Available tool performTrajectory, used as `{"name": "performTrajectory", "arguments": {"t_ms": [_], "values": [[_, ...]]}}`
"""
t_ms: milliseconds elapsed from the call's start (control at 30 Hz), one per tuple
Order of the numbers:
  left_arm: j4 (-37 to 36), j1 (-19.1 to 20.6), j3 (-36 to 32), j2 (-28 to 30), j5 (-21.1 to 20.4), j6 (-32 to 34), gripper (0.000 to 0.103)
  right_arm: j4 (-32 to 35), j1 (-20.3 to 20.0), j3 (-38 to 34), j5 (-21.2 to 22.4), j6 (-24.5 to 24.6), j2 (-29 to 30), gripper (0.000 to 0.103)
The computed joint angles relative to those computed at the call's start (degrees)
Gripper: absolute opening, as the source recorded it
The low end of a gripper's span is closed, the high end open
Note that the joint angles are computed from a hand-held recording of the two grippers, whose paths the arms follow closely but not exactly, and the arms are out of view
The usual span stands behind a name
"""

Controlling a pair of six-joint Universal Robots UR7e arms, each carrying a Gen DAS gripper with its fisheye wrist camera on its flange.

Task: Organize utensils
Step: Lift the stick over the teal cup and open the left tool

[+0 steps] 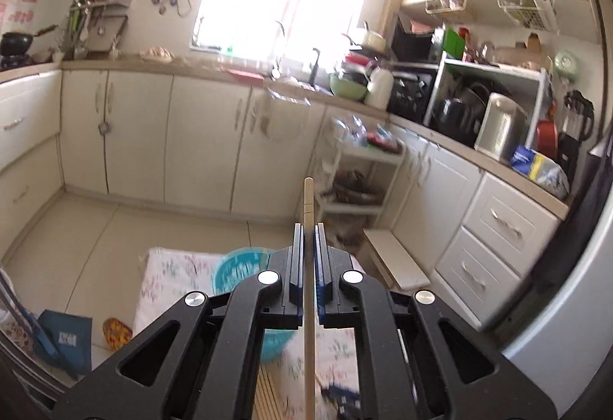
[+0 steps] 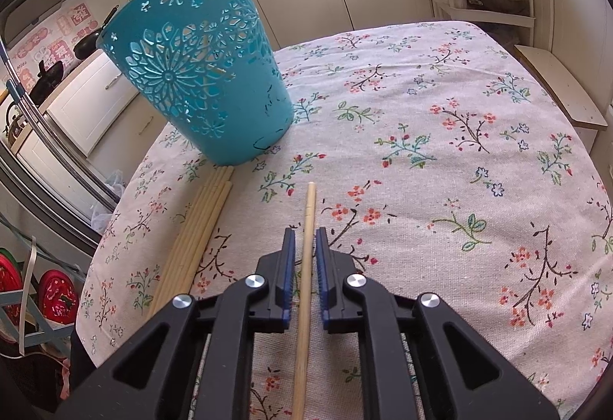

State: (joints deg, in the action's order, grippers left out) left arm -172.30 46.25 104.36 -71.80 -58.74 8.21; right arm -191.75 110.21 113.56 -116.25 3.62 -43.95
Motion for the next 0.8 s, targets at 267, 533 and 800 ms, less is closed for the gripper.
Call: {"name": "performTrajectory", "arguments": {"t_ms": [267,533,800], "values": [[-12.87,2.24,-10.24,11.16,2.23,4.62,0.005,-0.59,0.50,-0.30,-1.18,-0.51,0.69,0.012],[-22.63,5.61,-18.34,21.04,4.18,9.70,0.005,-1.00,0.89,-0.37,-1.59,-0.52,1.08,0.012],[-24.10,9.29,-21.49,25.78,4.72,8.62,0.005,-1.18,0.86,-0.37,-1.54,-0.56,1.16,0.012]]}}
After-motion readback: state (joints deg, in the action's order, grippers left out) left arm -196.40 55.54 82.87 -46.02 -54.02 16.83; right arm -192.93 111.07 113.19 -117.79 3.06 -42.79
